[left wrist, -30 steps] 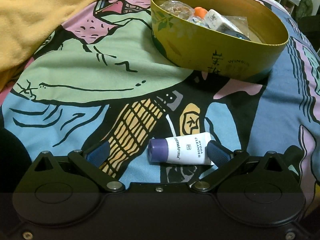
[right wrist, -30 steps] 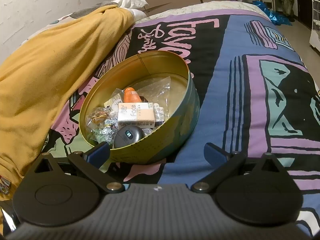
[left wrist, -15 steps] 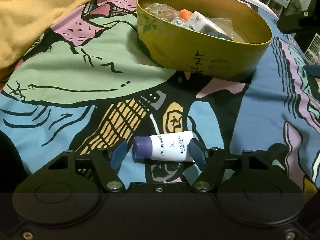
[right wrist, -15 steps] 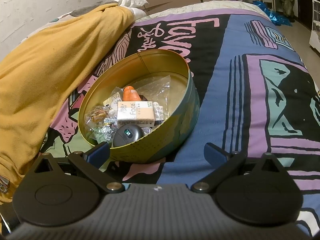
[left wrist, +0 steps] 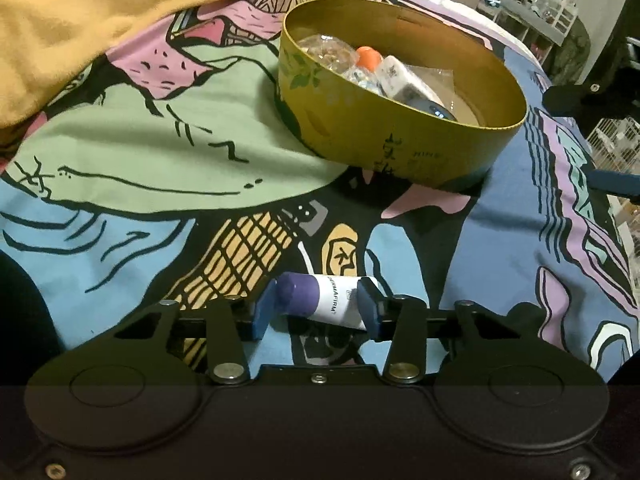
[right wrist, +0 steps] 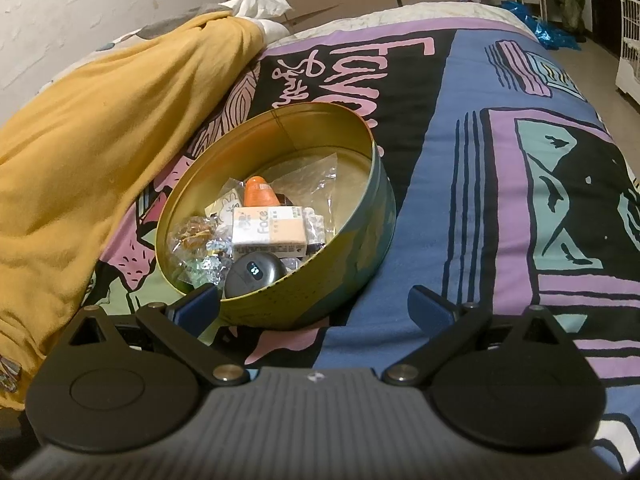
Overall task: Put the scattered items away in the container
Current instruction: 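Lift the cleanser tube off the bedspread with the left tool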
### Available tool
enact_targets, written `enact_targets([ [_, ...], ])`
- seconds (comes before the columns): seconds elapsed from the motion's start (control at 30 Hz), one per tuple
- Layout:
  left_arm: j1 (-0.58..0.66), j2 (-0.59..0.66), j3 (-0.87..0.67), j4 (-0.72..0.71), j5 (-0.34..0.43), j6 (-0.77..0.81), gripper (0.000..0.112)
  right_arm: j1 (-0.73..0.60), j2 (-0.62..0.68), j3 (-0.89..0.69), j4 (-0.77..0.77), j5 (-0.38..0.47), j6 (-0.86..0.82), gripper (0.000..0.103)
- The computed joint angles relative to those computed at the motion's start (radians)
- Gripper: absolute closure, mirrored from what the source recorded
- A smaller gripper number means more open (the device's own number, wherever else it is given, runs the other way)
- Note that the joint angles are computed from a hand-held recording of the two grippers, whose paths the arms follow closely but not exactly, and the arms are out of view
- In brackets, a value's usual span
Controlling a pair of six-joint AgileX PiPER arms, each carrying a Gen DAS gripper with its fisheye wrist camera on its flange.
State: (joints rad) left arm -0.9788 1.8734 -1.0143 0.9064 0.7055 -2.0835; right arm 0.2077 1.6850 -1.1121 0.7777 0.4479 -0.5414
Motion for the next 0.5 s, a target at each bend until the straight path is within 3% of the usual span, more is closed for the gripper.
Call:
enact_targets([
  [0.07,0.009,0.012,-0.025,-0.049,0.004,0.085,0.068,-0.002,0.004,-0.004,-0.003,0.005,0.006,0.0],
  [0.1,0.012,0.028,-0.053,-0.09,0.031,0.13,0.058,-0.002,0.004,-0.004,-0.003,0.007,0.005,0.0],
  [0.13,0.021,0.041,-0.073,-0.127,0.034,0.166,0.036,-0.003,0.004,-0.004,0.002,0.009,0.0,0.0],
  [0.2,0.026,0.075,-0.118,-0.166,0.052,0.211,0.023,-0.001,0.002,-0.002,0.01,0.008,-0.012,0.0],
  [0.37,0.022,0.194,-0.289,-0.26,0.179,0.324,0.021,0.001,0.0,0.0,0.015,0.007,-0.024,0.0],
  [0.43,0.017,0.21,-0.289,-0.221,0.174,0.272,0.043,-0.001,0.0,-0.001,0.02,0.009,-0.025,0.0],
  [0.5,0.016,0.215,-0.291,-0.22,0.178,0.279,0.043,-0.003,0.002,-0.001,0.019,0.01,-0.021,0.0],
])
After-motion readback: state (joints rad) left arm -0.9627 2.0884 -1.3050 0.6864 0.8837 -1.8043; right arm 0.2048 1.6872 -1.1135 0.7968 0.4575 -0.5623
